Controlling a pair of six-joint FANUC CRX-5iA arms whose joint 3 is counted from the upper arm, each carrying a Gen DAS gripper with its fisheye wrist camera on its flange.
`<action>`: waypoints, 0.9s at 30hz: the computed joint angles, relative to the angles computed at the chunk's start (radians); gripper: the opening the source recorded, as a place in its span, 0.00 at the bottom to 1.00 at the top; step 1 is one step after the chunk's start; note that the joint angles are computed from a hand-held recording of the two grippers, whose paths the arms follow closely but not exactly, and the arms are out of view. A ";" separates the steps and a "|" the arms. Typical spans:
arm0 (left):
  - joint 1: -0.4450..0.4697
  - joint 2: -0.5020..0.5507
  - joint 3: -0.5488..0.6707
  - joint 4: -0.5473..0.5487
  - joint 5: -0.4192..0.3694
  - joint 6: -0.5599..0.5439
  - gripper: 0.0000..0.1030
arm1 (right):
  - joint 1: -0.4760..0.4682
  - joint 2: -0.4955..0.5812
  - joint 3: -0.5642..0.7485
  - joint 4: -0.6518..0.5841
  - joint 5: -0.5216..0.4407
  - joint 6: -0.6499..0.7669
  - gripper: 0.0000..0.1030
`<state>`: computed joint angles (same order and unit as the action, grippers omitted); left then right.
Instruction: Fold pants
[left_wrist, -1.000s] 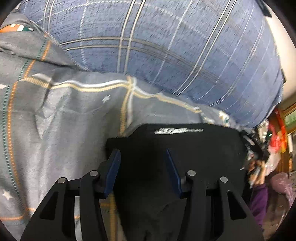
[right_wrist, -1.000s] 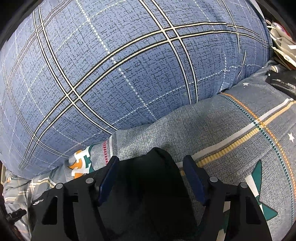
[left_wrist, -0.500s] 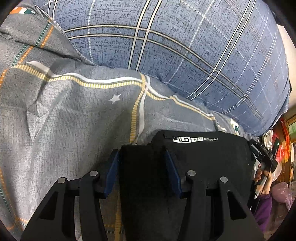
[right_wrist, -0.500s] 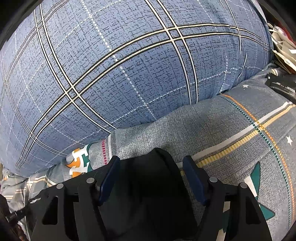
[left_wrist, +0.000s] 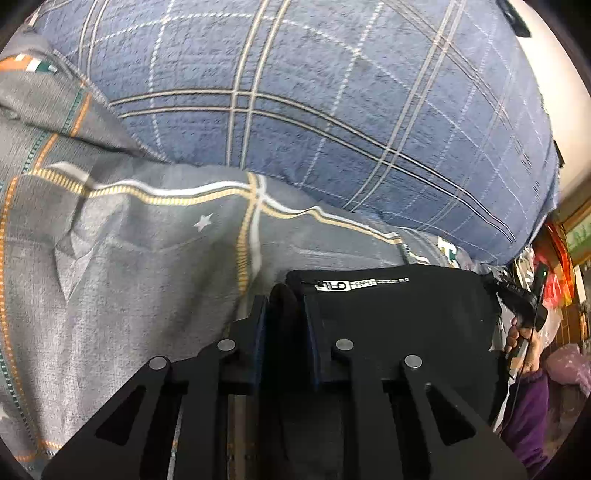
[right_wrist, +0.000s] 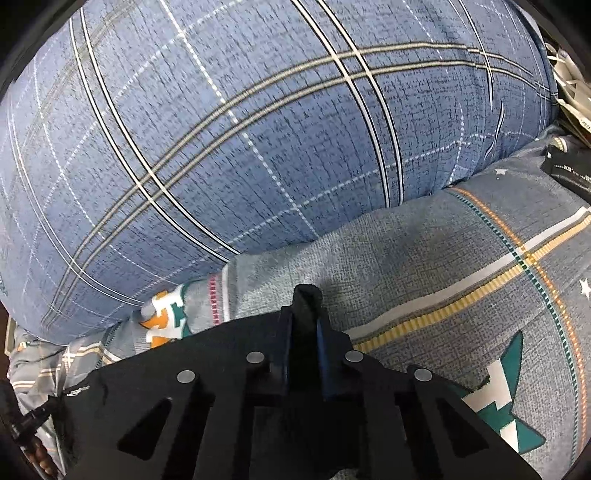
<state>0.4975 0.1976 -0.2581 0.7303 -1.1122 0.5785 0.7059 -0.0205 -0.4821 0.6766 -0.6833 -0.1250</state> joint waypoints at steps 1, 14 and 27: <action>0.000 -0.006 -0.014 0.022 0.004 -0.024 0.14 | 0.002 -0.017 -0.020 0.039 0.010 -0.032 0.09; 0.061 -0.100 -0.127 0.227 -0.113 -0.222 0.11 | 0.161 -0.224 -0.140 0.291 -0.174 -0.261 0.08; 0.309 -0.296 -0.317 0.219 -0.327 -0.411 0.06 | 0.562 -0.466 -0.352 0.392 -0.549 -0.589 0.08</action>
<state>0.8067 -0.0983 -0.5751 0.9498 -1.4392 0.1671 1.2683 -0.4865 -0.8342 1.0686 -1.2319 -0.7143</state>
